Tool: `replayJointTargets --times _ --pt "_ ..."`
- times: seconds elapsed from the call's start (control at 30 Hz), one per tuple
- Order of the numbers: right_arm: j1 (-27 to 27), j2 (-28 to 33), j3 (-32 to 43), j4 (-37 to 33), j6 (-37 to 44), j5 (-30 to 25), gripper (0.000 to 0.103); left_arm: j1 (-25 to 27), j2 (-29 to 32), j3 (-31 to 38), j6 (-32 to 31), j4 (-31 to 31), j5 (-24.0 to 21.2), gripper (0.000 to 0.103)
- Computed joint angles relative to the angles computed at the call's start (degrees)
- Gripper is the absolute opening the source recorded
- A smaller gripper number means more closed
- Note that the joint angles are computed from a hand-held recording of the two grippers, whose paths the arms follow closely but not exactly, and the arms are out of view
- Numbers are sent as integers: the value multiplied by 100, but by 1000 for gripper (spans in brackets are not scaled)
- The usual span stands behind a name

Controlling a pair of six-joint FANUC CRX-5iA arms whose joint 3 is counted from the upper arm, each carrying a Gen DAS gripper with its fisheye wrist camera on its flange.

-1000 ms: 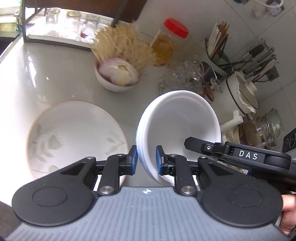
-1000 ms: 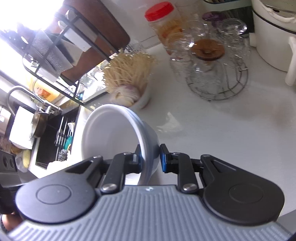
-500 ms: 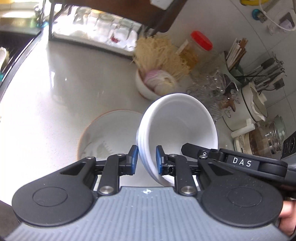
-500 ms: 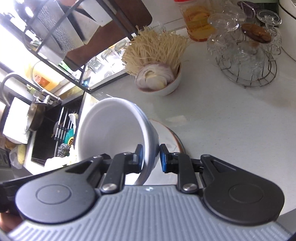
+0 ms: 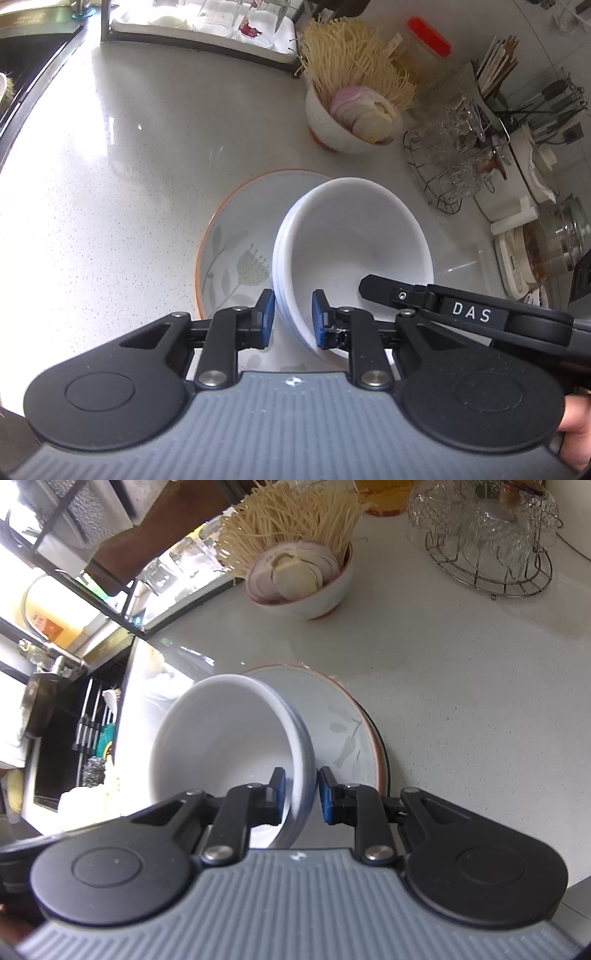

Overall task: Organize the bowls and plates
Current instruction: 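Carry the nested bowls with both grippers over the stacked white plates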

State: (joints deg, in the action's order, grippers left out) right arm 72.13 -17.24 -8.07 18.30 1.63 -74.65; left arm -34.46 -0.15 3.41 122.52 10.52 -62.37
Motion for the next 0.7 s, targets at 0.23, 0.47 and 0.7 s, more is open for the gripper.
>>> replayJointTargets --times 0.23,0.47,0.7 --pt "16 115 26 34 -40 -124 22 36 80 -47 -161 121 12 24" --pt "-35 161 16 -78 -12 -161 22 53 110 -191 -219 254 145 25" --pt "41 108 -39 -7 -145 -153 24 31 172 -77 -230 165 86 28"
